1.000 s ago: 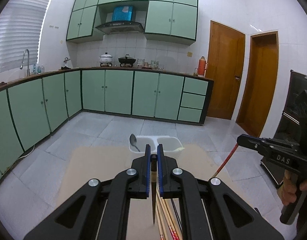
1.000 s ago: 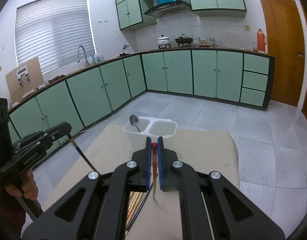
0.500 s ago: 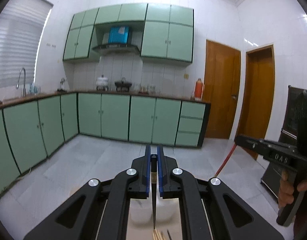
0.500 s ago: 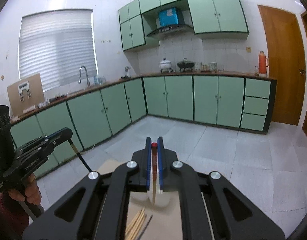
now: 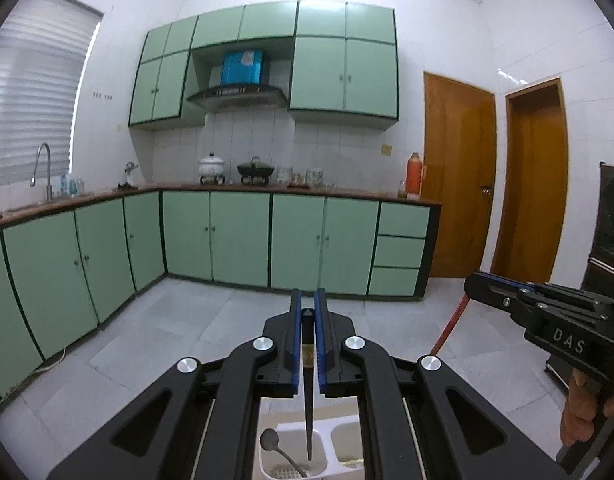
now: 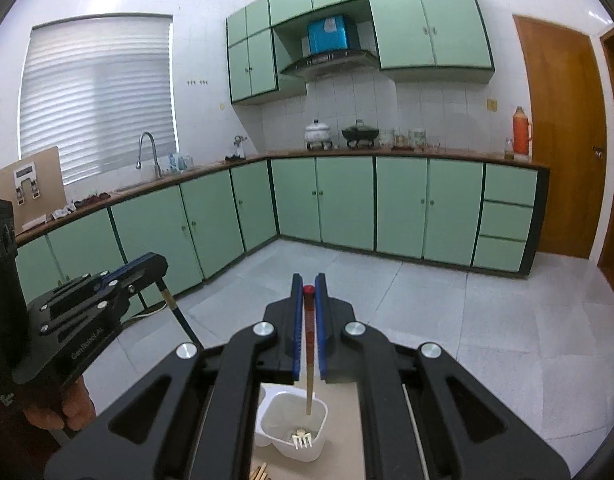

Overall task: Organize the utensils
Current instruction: 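Grasp a black chopstick with the left tool while the right tool carries its chopstick to the holder, then drop the chopsticks into the holder and open both tools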

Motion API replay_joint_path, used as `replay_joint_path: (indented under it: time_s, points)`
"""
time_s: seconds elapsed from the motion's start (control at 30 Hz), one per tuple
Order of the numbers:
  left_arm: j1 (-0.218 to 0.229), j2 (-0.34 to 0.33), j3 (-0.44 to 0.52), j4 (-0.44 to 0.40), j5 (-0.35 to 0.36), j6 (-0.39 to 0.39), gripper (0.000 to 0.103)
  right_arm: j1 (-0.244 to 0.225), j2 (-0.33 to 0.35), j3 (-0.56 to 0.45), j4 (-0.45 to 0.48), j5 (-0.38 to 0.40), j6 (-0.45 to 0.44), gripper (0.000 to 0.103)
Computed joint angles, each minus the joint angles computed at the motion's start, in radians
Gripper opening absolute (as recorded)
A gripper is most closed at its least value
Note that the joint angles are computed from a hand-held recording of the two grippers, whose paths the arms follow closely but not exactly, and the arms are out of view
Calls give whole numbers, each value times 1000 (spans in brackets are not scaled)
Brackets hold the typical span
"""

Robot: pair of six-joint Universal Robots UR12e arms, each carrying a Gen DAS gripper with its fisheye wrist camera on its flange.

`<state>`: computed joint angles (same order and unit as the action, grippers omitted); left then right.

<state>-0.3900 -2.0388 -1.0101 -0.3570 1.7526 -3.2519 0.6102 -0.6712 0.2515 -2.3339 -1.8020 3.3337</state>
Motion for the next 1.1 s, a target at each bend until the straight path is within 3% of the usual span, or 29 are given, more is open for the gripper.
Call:
replay_joint_path:
  time_s: [0.3,0.37,0.5,0.57,0.7,0.8,0.9,1.1]
  points:
    - [15,1,-35,-85,-16,-35,6,-1,-42,144,-5,30,63,6]
    - [17,10,-52,-89,-15,-44,16,1,-50,163,3,31,68,8]
    - [23,43,-103,-70,-29,-76,28,8,-101,264,-45,2,93,27]
    - [22,67,-139,-45,-23,-78,39,14,-134,326,-88,-26,103,34]
    - [15,123,-227,7,-7,-73,57,37,-214,483,-218,-121,112,68]
    - [10,168,-298,33,-10,-84,63,55,-274,604,-297,-165,109,81]
    - [-5,212,-376,60,9,-83,68,79,-325,714,-356,-197,110,86]
    - [-35,287,-519,56,37,-120,72,121,-391,869,-361,-236,170,86]
